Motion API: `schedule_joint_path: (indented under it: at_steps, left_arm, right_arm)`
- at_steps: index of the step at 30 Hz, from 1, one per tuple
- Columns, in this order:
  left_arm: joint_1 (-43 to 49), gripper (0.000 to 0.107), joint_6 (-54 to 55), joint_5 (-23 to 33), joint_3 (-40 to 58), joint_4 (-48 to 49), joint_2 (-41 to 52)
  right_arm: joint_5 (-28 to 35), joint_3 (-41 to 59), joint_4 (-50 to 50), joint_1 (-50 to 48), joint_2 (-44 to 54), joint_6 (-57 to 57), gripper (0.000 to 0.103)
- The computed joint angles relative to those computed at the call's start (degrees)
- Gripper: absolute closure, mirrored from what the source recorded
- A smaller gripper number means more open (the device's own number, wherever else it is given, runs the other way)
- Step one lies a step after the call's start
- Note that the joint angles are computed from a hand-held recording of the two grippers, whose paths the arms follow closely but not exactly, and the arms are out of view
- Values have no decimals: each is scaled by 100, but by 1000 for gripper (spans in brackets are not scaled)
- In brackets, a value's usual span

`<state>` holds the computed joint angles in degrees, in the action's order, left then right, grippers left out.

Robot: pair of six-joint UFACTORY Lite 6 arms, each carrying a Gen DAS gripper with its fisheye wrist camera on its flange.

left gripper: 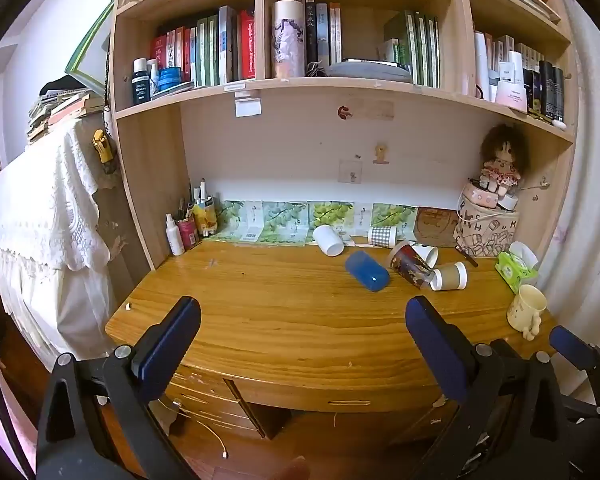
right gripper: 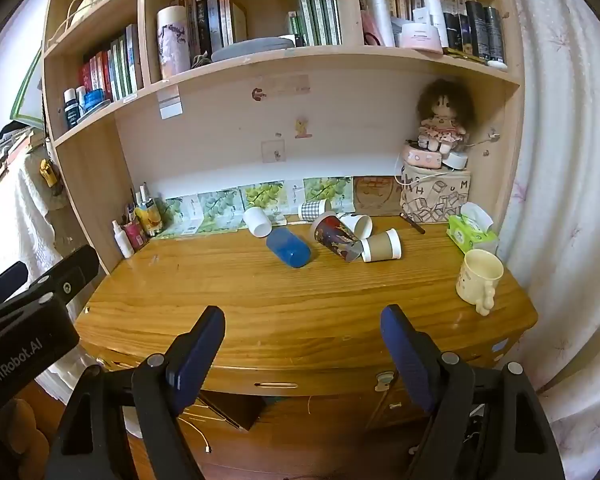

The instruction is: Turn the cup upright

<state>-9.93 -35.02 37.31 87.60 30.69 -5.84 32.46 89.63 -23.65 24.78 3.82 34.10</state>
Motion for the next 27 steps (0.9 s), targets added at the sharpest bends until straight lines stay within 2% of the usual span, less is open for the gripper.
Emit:
schedule_joint_path:
  at_steps: [5, 12, 15, 21, 23, 27]
  left_arm:
    - [-54, 5, -95, 21, -25, 77, 67]
    - [88, 5, 77, -277, -113, -117, 100]
    - [-14, 5, -10, -110, 79, -34, 212]
    - [556, 5, 1071, -302, 62, -1120, 102]
    - [777, 5, 1500, -380, 40, -1533, 84]
    - [1197, 5, 2416, -495, -53, -2410, 26]
  right_arm:
    - [23, 93, -65, 52, 92, 73, 22]
    - [61, 220, -252, 211, 235, 331, 22]
    - [75, 239, -249, 230, 241, 320, 22]
    - [129, 384, -190, 223, 338, 252, 22]
    - [239, 379, -630, 486, 352, 731, 22]
    - [348, 404, -805, 620, 374, 974, 22]
